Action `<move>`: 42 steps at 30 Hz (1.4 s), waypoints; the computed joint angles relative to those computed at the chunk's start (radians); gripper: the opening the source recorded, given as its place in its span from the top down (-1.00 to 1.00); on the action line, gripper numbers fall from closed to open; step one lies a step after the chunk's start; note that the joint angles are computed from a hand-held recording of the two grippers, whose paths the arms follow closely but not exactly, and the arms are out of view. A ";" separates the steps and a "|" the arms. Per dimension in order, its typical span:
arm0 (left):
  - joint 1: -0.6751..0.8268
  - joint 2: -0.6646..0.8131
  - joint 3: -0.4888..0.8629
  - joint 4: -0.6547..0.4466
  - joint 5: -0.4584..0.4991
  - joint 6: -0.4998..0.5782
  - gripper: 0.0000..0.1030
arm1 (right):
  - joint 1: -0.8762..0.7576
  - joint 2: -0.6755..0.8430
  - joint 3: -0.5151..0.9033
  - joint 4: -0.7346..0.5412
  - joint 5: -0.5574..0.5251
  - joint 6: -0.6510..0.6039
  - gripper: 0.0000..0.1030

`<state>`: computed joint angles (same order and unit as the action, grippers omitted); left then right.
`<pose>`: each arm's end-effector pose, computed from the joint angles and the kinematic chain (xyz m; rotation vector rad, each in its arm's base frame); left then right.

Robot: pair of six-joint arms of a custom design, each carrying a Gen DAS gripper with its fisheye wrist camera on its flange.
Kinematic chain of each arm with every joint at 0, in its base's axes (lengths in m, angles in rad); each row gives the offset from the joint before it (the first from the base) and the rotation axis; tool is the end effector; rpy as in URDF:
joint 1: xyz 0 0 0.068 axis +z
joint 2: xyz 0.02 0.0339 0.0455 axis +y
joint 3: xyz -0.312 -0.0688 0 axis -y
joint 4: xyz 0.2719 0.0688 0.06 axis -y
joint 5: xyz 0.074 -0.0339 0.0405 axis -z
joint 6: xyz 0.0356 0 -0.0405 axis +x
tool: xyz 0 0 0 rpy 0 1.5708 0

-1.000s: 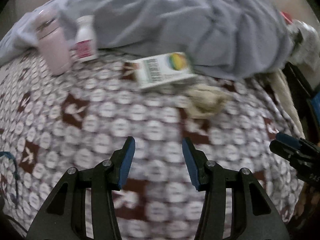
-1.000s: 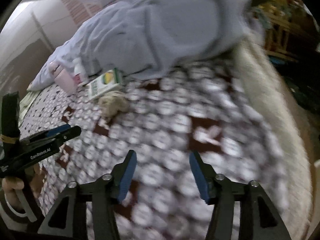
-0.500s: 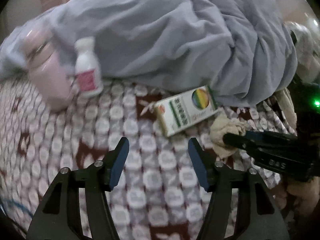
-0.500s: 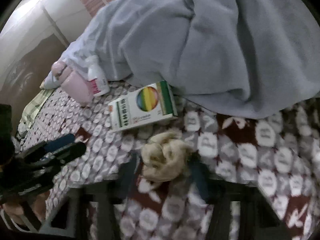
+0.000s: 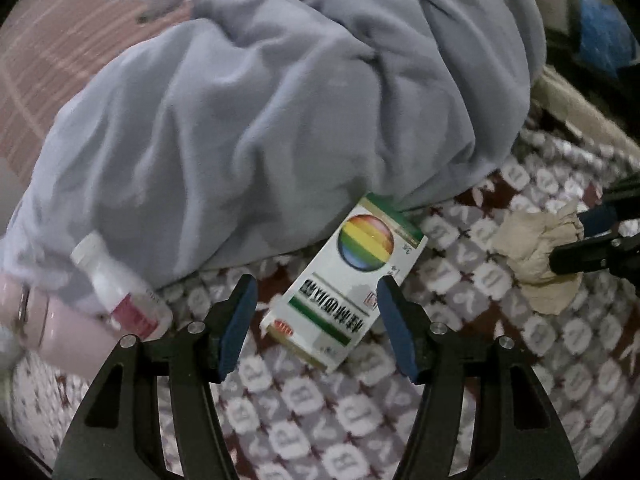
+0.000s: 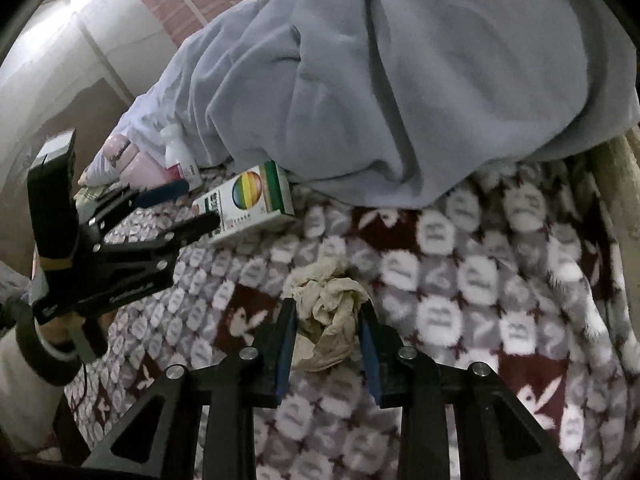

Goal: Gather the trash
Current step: 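Grasp the beige crumpled cloth with the right gripper while the left grasps the rainbow-printed box, then carry the rainbow box and beige cloth over the white bucket and open both grippers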

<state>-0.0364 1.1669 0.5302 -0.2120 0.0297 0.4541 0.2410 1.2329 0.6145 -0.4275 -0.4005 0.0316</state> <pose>0.2239 -0.0092 0.2047 0.6019 2.3490 0.1546 0.2166 0.0675 0.2067 -0.4142 2.5805 0.6200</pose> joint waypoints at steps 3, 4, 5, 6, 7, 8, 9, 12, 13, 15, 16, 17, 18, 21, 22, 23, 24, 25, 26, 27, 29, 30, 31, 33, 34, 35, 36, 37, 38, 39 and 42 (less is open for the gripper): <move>-0.034 0.048 0.007 0.021 -0.023 0.041 -0.19 | 0.005 0.009 -0.004 0.012 -0.002 0.005 0.44; -0.043 0.052 0.005 0.025 -0.022 0.058 -0.24 | 0.010 0.011 -0.004 0.017 -0.002 0.011 0.44; -0.059 0.059 0.003 0.029 -0.030 0.080 -0.31 | 0.016 0.012 -0.002 0.019 0.000 0.015 0.44; -0.077 0.067 0.000 0.036 -0.044 0.102 -0.37 | 0.014 0.011 0.000 0.015 -0.001 0.013 0.43; -0.093 0.076 -0.004 0.051 -0.059 0.116 -0.47 | 0.012 0.011 0.002 0.015 -0.003 0.012 0.43; -0.106 0.085 -0.007 0.063 -0.077 0.123 -0.48 | 0.005 0.013 0.003 0.011 -0.007 0.007 0.44; -0.109 0.109 0.000 0.068 -0.089 0.125 -0.48 | 0.002 0.018 0.004 0.013 -0.011 0.009 0.44; -0.081 0.165 0.046 0.043 -0.054 0.073 -0.48 | 0.001 0.031 0.002 0.026 -0.017 0.018 0.44; -0.059 0.178 0.064 0.024 -0.024 0.050 -0.48 | 0.002 0.035 0.001 0.033 -0.018 0.019 0.44; -0.008 0.204 0.105 -0.018 0.040 -0.007 -0.44 | 0.004 0.033 0.004 0.034 -0.017 0.021 0.44; 0.018 0.207 0.116 -0.028 0.063 -0.018 -0.37 | 0.004 0.033 0.004 0.037 -0.020 0.022 0.44; 0.030 0.208 0.124 -0.036 0.072 -0.036 -0.34 | 0.004 0.033 0.001 0.040 -0.022 0.021 0.44; 0.043 0.205 0.131 -0.048 0.086 -0.059 -0.29 | 0.002 0.030 -0.001 0.042 -0.025 0.022 0.44; 0.070 0.175 0.135 -0.084 0.093 -0.095 -0.17 | 0.005 0.001 -0.003 0.028 -0.032 0.017 0.48; 0.074 0.145 0.129 -0.109 0.102 -0.109 -0.16 | 0.004 -0.015 -0.004 0.019 -0.032 0.013 0.48; 0.078 0.115 0.127 -0.140 0.110 -0.130 -0.12 | 0.000 -0.036 -0.010 0.008 -0.035 0.011 0.49; 0.078 0.073 0.116 -0.171 0.114 -0.154 -0.11 | -0.008 -0.057 -0.014 -0.004 -0.042 0.009 0.49; 0.076 0.046 0.111 -0.190 0.114 -0.169 -0.11 | -0.016 -0.078 -0.016 -0.018 -0.049 0.007 0.49; 0.065 0.015 0.106 -0.210 0.099 -0.184 -0.11 | -0.022 -0.092 -0.016 -0.029 -0.053 0.005 0.49; 0.051 -0.016 0.099 -0.230 0.082 -0.198 -0.11 | -0.031 -0.114 -0.017 -0.047 -0.059 0.000 0.49; 0.033 -0.064 0.100 -0.285 0.072 -0.237 -0.11 | -0.046 -0.151 -0.016 -0.082 -0.068 -0.013 0.49; 0.023 -0.089 0.102 -0.317 0.073 -0.256 -0.11 | -0.052 -0.172 -0.015 -0.104 -0.071 -0.022 0.49; 0.009 -0.114 0.098 -0.338 0.071 -0.276 -0.11 | -0.061 -0.203 -0.015 -0.134 -0.074 -0.035 0.49; -0.024 -0.183 0.080 -0.395 0.065 -0.326 -0.11 | -0.089 -0.246 -0.013 -0.183 -0.088 -0.061 0.49; -0.037 -0.203 0.082 -0.418 0.057 -0.343 -0.11 | -0.110 -0.273 -0.010 -0.217 -0.100 -0.078 0.49; -0.070 -0.229 0.082 -0.446 0.034 -0.379 -0.11 | -0.124 -0.290 -0.005 -0.241 -0.108 -0.091 0.49; -0.130 -0.264 0.080 -0.478 -0.001 -0.434 -0.11 | -0.149 -0.318 0.000 -0.277 -0.119 -0.114 0.49; -0.143 -0.276 0.083 -0.493 -0.007 -0.449 -0.11 | -0.177 -0.345 0.005 -0.314 -0.129 -0.142 0.49; -0.196 -0.302 0.081 -0.510 -0.037 -0.495 -0.11 | -0.188 -0.355 0.008 -0.329 -0.131 -0.151 0.49; -0.275 -0.317 0.074 -0.515 -0.089 -0.560 -0.11 | -0.226 -0.376 0.015 -0.370 -0.150 -0.184 0.49; -0.485 -0.377 0.088 -0.586 -0.219 -0.748 -0.11 | -0.328 -0.425 0.026 -0.475 -0.191 -0.279 0.49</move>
<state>-0.5212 0.7899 0.6185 -0.7977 -0.1897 -0.2935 -0.0873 0.8080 0.6402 -0.9025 -0.5915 -0.2474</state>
